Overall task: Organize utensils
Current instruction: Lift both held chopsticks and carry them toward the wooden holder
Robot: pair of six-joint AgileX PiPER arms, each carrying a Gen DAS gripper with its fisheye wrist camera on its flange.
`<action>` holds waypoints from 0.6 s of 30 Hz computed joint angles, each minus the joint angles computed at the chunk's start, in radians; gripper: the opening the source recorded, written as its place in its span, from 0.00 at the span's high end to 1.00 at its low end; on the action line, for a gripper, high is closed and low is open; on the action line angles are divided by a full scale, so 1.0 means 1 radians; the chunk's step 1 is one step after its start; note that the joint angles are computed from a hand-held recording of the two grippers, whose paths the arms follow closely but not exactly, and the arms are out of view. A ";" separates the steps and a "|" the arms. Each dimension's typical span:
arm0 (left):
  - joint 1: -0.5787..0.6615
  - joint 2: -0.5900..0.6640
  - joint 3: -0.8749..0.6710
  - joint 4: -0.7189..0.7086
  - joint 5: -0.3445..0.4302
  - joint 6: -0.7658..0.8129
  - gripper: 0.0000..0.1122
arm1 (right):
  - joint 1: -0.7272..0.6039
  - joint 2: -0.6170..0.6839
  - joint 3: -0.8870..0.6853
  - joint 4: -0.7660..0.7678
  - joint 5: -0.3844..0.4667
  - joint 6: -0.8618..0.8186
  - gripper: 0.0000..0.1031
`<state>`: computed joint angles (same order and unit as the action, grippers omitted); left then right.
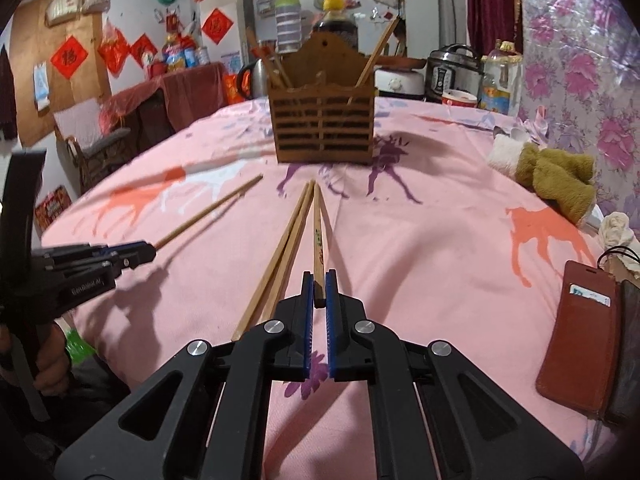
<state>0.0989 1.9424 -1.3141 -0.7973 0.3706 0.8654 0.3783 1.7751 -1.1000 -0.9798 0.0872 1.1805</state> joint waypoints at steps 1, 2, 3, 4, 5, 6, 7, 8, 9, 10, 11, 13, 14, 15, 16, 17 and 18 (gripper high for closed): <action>0.001 -0.005 0.002 -0.006 0.000 0.004 0.94 | -0.004 -0.012 0.004 -0.026 -0.001 0.028 0.94; 0.002 -0.010 0.003 -0.009 0.000 0.006 0.94 | -0.006 -0.021 0.008 -0.076 -0.002 0.080 0.94; 0.002 -0.010 0.003 -0.008 -0.001 0.006 0.94 | -0.008 -0.026 0.011 -0.086 -0.005 0.093 0.94; 0.003 -0.012 0.002 -0.008 -0.001 0.004 0.94 | -0.013 -0.034 0.013 -0.057 -0.011 0.065 0.94; 0.004 -0.013 0.002 -0.008 0.000 0.002 0.94 | -0.015 -0.038 0.014 -0.039 -0.013 0.049 0.94; 0.004 -0.013 0.001 -0.004 0.001 -0.003 0.94 | -0.017 -0.042 0.017 -0.035 -0.017 0.047 0.94; 0.005 -0.012 -0.001 0.002 0.001 -0.012 0.94 | -0.019 -0.044 0.017 0.009 -0.021 0.004 0.94; 0.006 -0.012 -0.003 0.003 0.003 -0.014 0.94 | -0.018 -0.045 0.019 0.013 -0.023 0.002 0.94; 0.007 -0.013 -0.002 0.005 0.002 -0.016 0.94 | -0.017 -0.046 0.021 -0.020 -0.023 0.036 0.94; 0.007 -0.015 -0.001 0.007 0.000 -0.018 0.94 | -0.017 -0.046 0.022 -0.013 -0.024 0.030 0.94; 0.007 -0.017 -0.001 0.008 0.000 -0.020 0.94 | -0.020 -0.047 0.023 0.033 -0.027 -0.016 0.94; 0.008 -0.020 -0.001 0.005 0.000 -0.019 0.94 | -0.019 -0.054 0.030 0.054 -0.030 -0.032 0.94; 0.009 -0.023 -0.001 0.005 0.000 -0.020 0.94 | -0.021 -0.057 0.031 0.102 -0.032 -0.080 0.94; 0.009 -0.026 -0.002 0.005 0.000 -0.022 0.94 | -0.022 -0.059 0.031 0.168 -0.032 -0.145 0.94; 0.010 -0.026 -0.005 0.007 0.001 -0.025 0.94 | -0.022 -0.058 0.030 0.194 -0.031 -0.170 0.94; 0.011 -0.030 -0.004 0.003 0.001 -0.021 0.94 | -0.021 -0.058 0.030 0.181 -0.031 -0.156 0.94; 0.012 -0.033 -0.001 -0.004 0.000 -0.013 0.94 | -0.021 -0.060 0.031 0.201 -0.031 -0.175 0.94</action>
<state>0.1109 1.9095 -1.3154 -0.8016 0.3707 0.8520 0.3570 1.7156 -1.0688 -0.7793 0.0557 1.0057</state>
